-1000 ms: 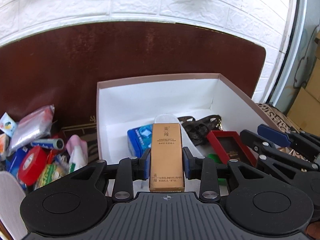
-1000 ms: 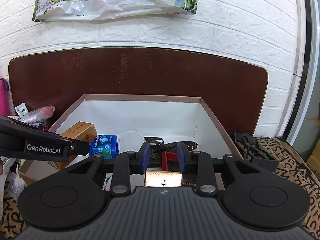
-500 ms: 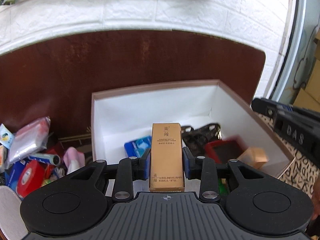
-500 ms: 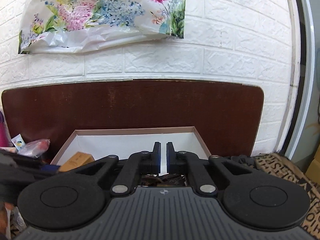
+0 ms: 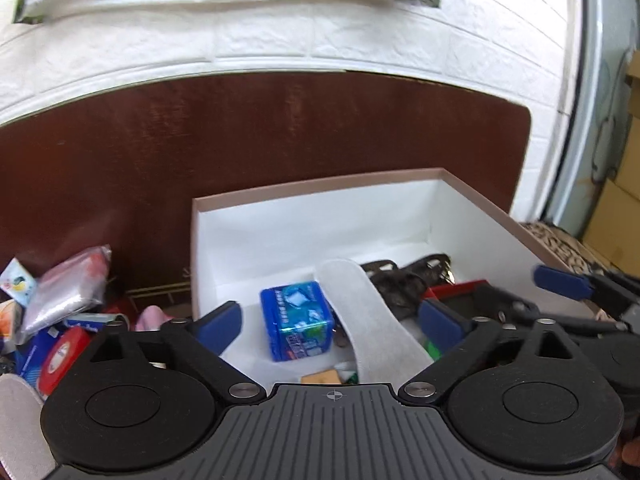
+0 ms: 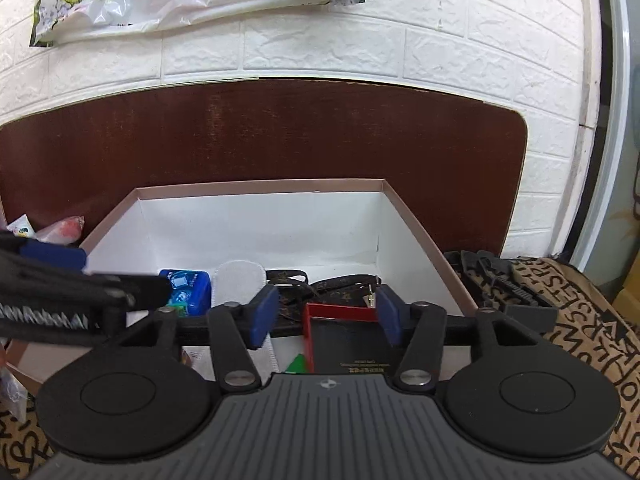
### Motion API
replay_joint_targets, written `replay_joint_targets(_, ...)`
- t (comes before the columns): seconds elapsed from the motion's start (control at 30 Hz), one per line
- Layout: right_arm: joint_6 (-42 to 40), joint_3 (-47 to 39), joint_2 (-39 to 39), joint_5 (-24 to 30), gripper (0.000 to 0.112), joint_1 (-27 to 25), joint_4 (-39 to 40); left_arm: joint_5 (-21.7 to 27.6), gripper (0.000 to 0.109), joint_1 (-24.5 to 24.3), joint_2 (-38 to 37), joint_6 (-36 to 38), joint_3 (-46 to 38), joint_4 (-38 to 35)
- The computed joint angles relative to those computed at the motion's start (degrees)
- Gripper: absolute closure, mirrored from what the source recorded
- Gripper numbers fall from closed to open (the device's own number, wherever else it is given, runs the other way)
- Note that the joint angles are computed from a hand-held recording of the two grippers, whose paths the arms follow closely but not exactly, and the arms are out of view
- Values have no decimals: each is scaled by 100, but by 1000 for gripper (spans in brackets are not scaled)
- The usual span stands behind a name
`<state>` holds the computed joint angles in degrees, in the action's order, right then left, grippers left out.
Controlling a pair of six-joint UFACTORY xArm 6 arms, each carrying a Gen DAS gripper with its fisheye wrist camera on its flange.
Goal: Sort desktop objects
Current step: 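Carry the gold perfume box into the brown box and open the left gripper, then withdraw the left gripper from the brown box toward the pile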
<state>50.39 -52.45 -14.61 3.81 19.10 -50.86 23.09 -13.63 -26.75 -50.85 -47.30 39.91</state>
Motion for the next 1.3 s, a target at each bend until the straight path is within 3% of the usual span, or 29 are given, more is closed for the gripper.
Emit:
replay_joint_targets(0.07, 40, 38, -23, -43, 28, -25, -53, -35, 6, 43, -22, -27, 37, -172)
replay_joint_targets(0.13, 245, 47, -32, -136, 20, -51, -341, -83, 6, 53, -34, 228, 88, -627)
replay_joint_targets(0.27, 477, 32, -48, -68, 11, 5, -805, 44, 6, 1, -30, 164, 107, -647)
replay_joint_targets(0.43, -244, 168, -103, 17, 11, 119, -64, 156, 6, -64, -127, 76, 186, -371)
replay_joint_targets(0.7, -454, 312, -296, 63, 10, 181, 145, 198, 6, -121, -399, 27, 341, -246)
replay_joint_targets(0.97, -170, 518, -716, 177, 10, 250, -203, 236, 6, -255, -954, -27, 657, -265)
replay_joint_targets(1.3, 501, 1268, -1563, -6, 10, 520, -836, 601, 6, -628, -2365, -663, 1620, 314)
